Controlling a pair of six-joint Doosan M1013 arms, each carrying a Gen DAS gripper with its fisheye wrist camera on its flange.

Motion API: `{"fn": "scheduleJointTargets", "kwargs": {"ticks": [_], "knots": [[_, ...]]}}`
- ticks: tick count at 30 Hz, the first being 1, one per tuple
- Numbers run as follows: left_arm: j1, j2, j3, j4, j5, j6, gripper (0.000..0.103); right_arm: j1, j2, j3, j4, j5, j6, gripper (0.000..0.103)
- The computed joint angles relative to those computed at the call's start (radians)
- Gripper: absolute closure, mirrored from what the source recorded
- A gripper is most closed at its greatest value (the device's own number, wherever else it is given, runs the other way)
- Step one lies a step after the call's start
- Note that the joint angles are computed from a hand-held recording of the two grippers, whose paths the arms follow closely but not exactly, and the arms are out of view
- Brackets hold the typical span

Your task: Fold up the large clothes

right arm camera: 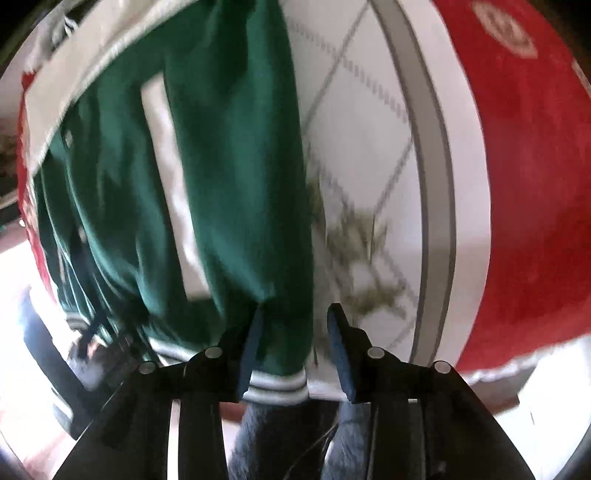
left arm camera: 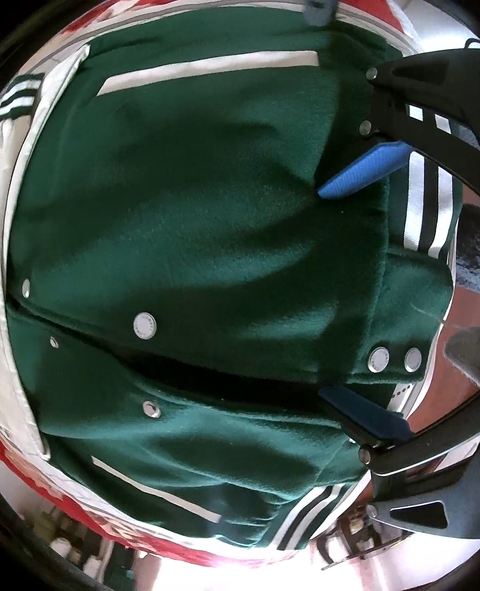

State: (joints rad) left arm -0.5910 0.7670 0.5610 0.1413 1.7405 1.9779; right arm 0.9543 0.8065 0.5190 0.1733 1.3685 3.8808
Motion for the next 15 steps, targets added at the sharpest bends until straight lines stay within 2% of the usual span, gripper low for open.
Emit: {"fn": "scheduleJointTargets", "kwargs": {"ticks": [2,4,5,8,10,11,12,14,15], "knots": [[0.009,0.012,-0.016,0.001,0.004,-0.011,0.0,-0.006,-0.05,0.107,0.005,-0.062,-0.022,0.064],[0.006,0.009,-0.008,0.01,-0.002,-0.035,0.0,-0.016,-0.038,0.116,0.032,-0.042,-0.082,0.075],[0.003,0.009,-0.004,0.018,-0.007,-0.044,0.0,-0.01,-0.004,0.074,0.047,-0.011,-0.086,0.081],[-0.01,-0.008,0.031,0.057,-0.036,-0.08,0.0,-0.026,-0.001,0.081,0.103,-0.021,-0.111,0.081],[-0.021,-0.016,0.045,0.092,-0.048,-0.11,0.0,-0.038,-0.014,0.108,0.134,-0.075,-0.156,0.077],[-0.026,-0.02,0.049,0.11,-0.049,-0.121,0.0,-0.045,-0.038,0.152,0.141,-0.125,-0.185,0.071],[-0.034,-0.024,0.049,0.134,-0.055,-0.132,0.0,-0.048,-0.063,0.192,0.149,-0.16,-0.211,0.059],[-0.054,-0.049,0.077,0.187,-0.095,-0.142,0.0,-0.049,-0.101,0.231,0.157,-0.136,-0.257,0.052],[-0.064,-0.061,0.095,0.214,-0.121,-0.145,0.0,-0.05,-0.112,0.236,0.154,-0.108,-0.275,0.051]]}}
